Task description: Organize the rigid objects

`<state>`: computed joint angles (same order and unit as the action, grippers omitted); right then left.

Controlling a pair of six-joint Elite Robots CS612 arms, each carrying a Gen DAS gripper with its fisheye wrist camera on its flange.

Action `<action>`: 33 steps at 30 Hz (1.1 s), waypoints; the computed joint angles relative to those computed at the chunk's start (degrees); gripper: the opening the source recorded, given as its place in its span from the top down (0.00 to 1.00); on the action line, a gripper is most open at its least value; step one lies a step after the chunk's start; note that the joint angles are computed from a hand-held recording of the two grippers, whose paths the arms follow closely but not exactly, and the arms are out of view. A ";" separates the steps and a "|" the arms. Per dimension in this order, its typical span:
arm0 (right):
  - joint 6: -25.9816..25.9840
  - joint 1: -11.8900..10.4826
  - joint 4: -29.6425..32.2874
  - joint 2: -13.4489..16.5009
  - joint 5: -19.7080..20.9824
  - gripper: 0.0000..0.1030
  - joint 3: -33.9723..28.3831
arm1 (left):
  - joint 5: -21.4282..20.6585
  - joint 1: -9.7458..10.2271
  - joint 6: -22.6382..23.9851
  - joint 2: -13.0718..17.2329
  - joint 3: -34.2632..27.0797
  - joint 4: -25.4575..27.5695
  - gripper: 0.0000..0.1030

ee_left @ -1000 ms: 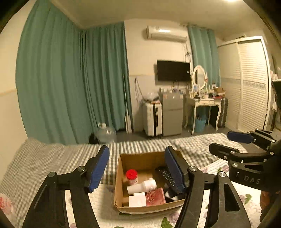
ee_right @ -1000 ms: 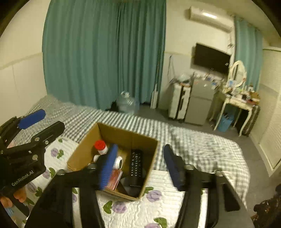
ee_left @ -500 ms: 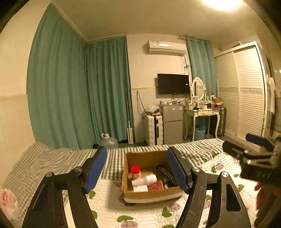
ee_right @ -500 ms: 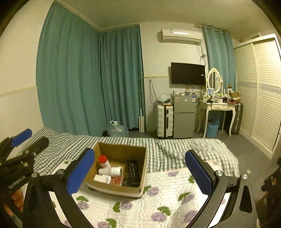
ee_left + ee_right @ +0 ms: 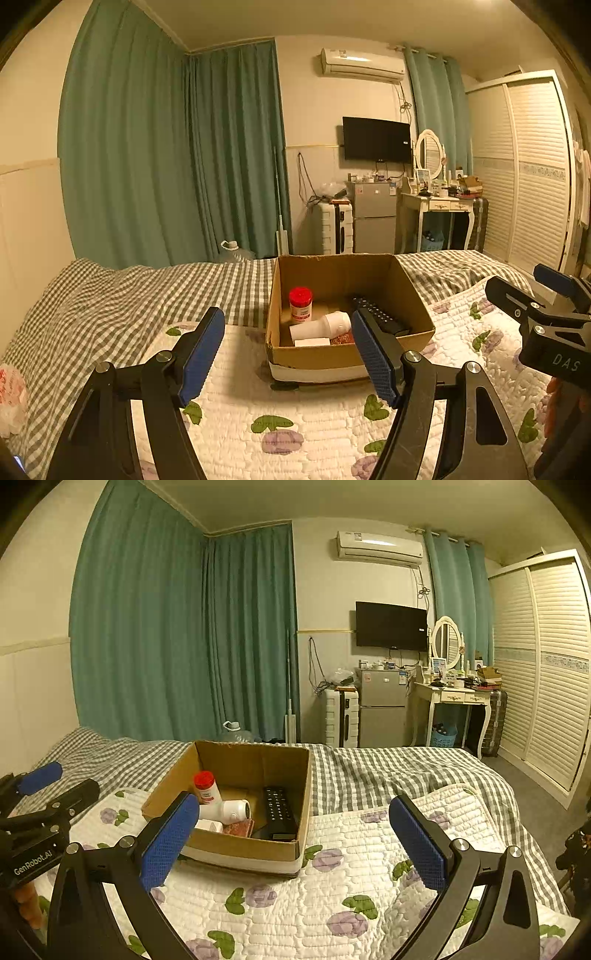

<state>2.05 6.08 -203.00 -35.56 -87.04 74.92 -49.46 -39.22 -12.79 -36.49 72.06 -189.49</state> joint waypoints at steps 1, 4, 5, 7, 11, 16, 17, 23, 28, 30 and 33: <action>-0.01 -0.01 0.34 -0.03 -0.04 0.00 0.05 | 0.24 -0.09 -0.16 -0.12 0.24 -0.10 0.28; 0.10 -0.02 0.72 -0.16 -0.04 0.00 0.20 | 0.08 -0.10 -0.52 -0.46 0.80 -0.14 0.28; 0.08 -0.01 0.93 -0.21 -0.10 0.00 0.19 | 0.04 -0.12 -0.55 -0.52 0.87 -0.23 0.28; -0.02 0.03 1.03 -0.20 -0.20 0.00 0.16 | -0.23 -0.04 -0.52 -0.42 0.73 -0.45 0.28; -0.42 0.07 1.24 -0.14 0.06 0.00 0.07 | -0.42 -0.03 -0.91 -0.70 1.19 -0.34 0.28; -1.09 0.25 1.19 -0.06 -0.05 0.00 0.10 | -0.55 -0.06 -1.00 -0.78 1.18 0.09 0.28; -1.03 0.24 1.24 -0.07 0.07 0.00 0.10 | -0.59 -0.07 -1.02 -0.78 1.21 0.12 0.28; -1.16 0.37 1.56 -0.10 0.04 0.00 0.17 | -0.79 -0.01 -1.29 -0.76 1.14 0.40 0.28; -1.23 0.41 1.66 -0.09 -0.07 0.00 0.14 | -0.93 0.04 -1.19 -0.70 1.04 0.52 0.28; -1.25 0.42 1.75 -0.10 -0.11 0.00 0.15 | -0.96 0.01 -1.27 -0.72 1.09 0.38 0.28; -1.35 0.42 1.91 -0.11 -0.09 0.00 0.16 | -1.60 0.11 -1.21 -0.73 1.22 0.08 0.28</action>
<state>0.70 6.51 -201.09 -35.67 -87.13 75.08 -51.05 -39.12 -14.00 -37.22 73.28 -189.41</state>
